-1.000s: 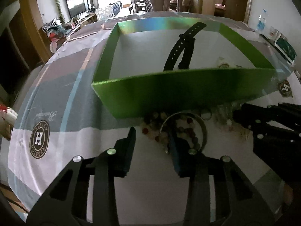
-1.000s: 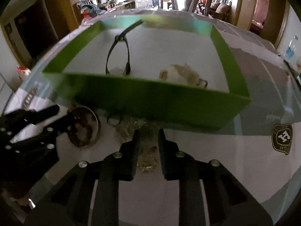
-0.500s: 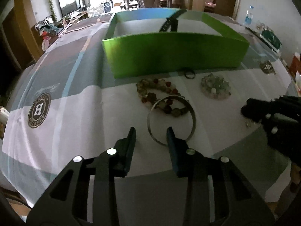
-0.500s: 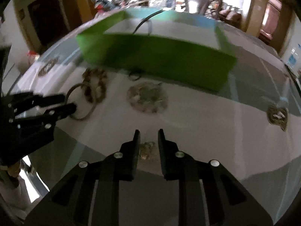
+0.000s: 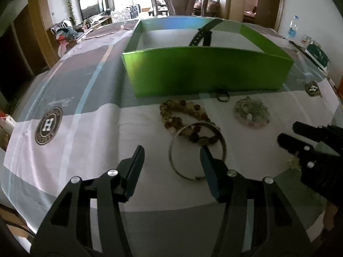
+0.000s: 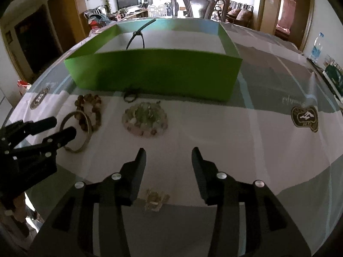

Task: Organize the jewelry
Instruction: 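Lower the right tool to the gold pendant while the left tool approaches the silver bangle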

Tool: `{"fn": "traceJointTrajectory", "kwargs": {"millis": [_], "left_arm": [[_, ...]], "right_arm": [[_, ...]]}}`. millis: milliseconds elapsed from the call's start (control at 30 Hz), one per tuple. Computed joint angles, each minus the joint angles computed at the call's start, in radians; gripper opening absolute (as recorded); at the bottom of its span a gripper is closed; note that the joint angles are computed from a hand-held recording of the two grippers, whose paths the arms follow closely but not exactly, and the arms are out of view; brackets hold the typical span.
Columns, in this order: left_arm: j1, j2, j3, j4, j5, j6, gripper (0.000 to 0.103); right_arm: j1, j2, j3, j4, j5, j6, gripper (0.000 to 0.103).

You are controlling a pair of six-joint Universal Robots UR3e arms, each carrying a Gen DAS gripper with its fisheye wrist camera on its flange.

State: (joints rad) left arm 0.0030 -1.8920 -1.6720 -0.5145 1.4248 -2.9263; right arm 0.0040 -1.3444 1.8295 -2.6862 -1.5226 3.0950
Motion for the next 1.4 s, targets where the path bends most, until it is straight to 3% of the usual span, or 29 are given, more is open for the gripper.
{"fn": "traceJointTrajectory", "kwargs": {"millis": [33,67,100,200,300,533,733,933,1000,1067,1400], "left_arm": [[0.007,0.004,-0.005,-0.009,-0.016,0.008,0.042],[0.012,0.005,-0.006,-0.027,-0.035,0.015,0.033],[0.012,0.011,-0.018,-0.015,-0.040,0.023,0.028],[0.013,0.025,-0.035,-0.018,-0.056,0.043,0.018],[0.011,0.051,-0.061,-0.029,-0.075,0.059,0.015],[0.015,0.160,-0.163,0.009,-0.101,0.094,0.015],[0.049,0.136,-0.138,-0.004,-0.069,0.056,0.019],[0.068,0.120,-0.122,-0.015,-0.057,0.045,0.035],[0.068,0.112,-0.110,-0.018,-0.063,0.032,0.043],[0.062,0.101,-0.101,-0.007,-0.057,0.022,0.046],[0.010,0.031,-0.037,-0.013,-0.001,-0.018,0.050]], "right_arm": [[0.009,-0.001,0.010,-0.012,-0.005,-0.005,0.037],[0.016,0.004,0.014,-0.018,-0.004,-0.007,0.014],[0.019,0.001,0.023,-0.028,0.005,-0.011,0.007],[0.025,0.002,0.023,-0.031,0.015,-0.014,0.007],[0.022,0.001,0.033,-0.051,0.027,-0.017,0.007],[0.002,-0.020,0.059,-0.059,0.016,-0.003,0.007],[-0.009,-0.046,0.081,-0.067,0.007,0.011,0.007],[-0.022,-0.065,0.111,-0.091,0.006,0.014,0.022],[-0.028,-0.075,0.124,-0.095,0.008,0.013,0.041],[-0.040,-0.093,0.146,-0.112,0.010,0.010,0.050],[-0.067,-0.158,0.224,-0.128,0.045,-0.061,0.052]]}}
